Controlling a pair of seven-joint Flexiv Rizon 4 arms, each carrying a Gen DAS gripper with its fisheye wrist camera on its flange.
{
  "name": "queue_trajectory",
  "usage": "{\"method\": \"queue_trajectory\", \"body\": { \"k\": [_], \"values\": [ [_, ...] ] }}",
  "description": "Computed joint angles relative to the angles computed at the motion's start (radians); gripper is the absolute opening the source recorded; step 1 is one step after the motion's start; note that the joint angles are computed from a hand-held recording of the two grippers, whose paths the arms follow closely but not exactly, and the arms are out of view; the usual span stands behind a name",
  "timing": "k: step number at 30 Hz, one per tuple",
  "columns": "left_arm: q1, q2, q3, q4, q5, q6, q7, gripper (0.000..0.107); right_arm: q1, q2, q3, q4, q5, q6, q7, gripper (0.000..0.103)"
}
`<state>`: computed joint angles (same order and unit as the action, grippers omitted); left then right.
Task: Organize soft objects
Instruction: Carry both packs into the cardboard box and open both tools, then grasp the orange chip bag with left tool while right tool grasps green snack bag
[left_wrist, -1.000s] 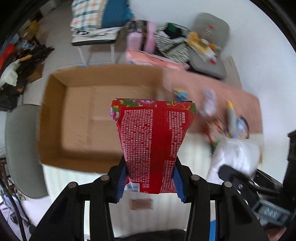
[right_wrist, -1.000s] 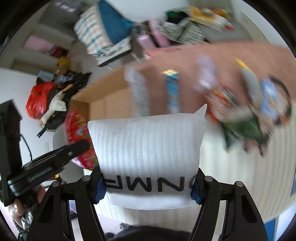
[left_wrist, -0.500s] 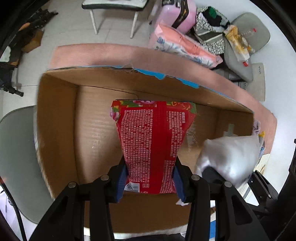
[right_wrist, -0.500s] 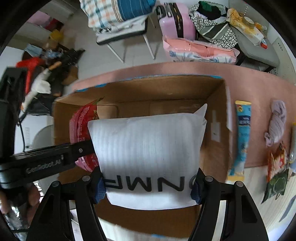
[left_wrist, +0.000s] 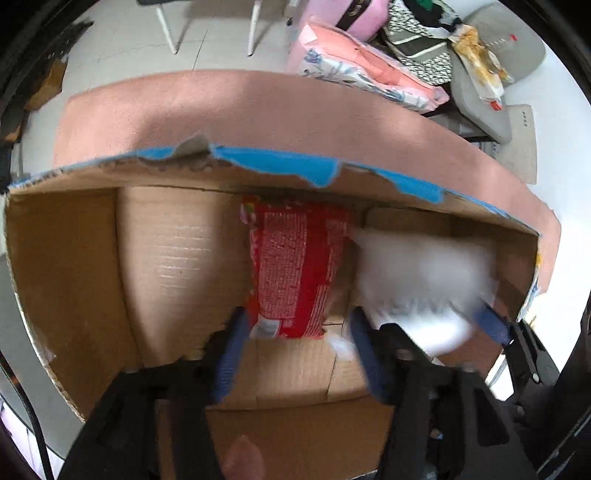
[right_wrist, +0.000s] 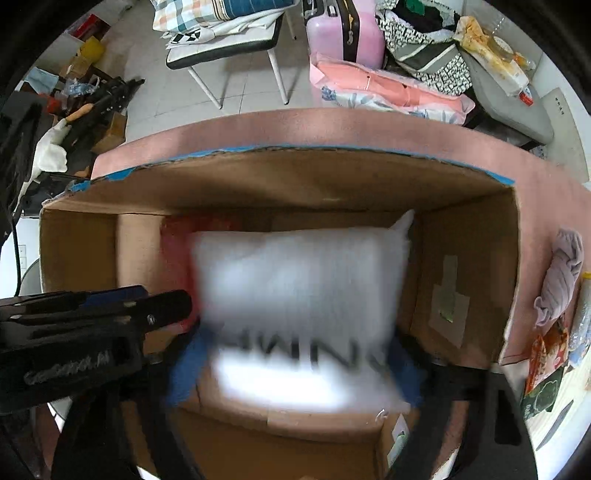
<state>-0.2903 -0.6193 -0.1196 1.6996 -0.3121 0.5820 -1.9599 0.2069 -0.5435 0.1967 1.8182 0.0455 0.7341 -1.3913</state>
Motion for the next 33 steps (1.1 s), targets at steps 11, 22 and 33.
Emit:
{"method": "queue_trajectory", "body": {
  "k": [11,22,33],
  "values": [
    [-0.051,0.133,0.04,0.089,0.113,0.076,-0.098,0.101,-0.004,0.131,-0.004,0.103,-0.009,0.009,0.015,0.103],
    [-0.131,0.306,0.058,0.212,0.319,0.142,-0.296,0.101,0.018,0.373,0.0,0.35,-0.04,0.133,0.069,0.103],
    [-0.174,0.461,0.021,0.258,0.49,0.109,-0.458,0.101,0.043,0.647,0.011,0.531,0.006,0.156,0.1,0.103]
  ]
}}
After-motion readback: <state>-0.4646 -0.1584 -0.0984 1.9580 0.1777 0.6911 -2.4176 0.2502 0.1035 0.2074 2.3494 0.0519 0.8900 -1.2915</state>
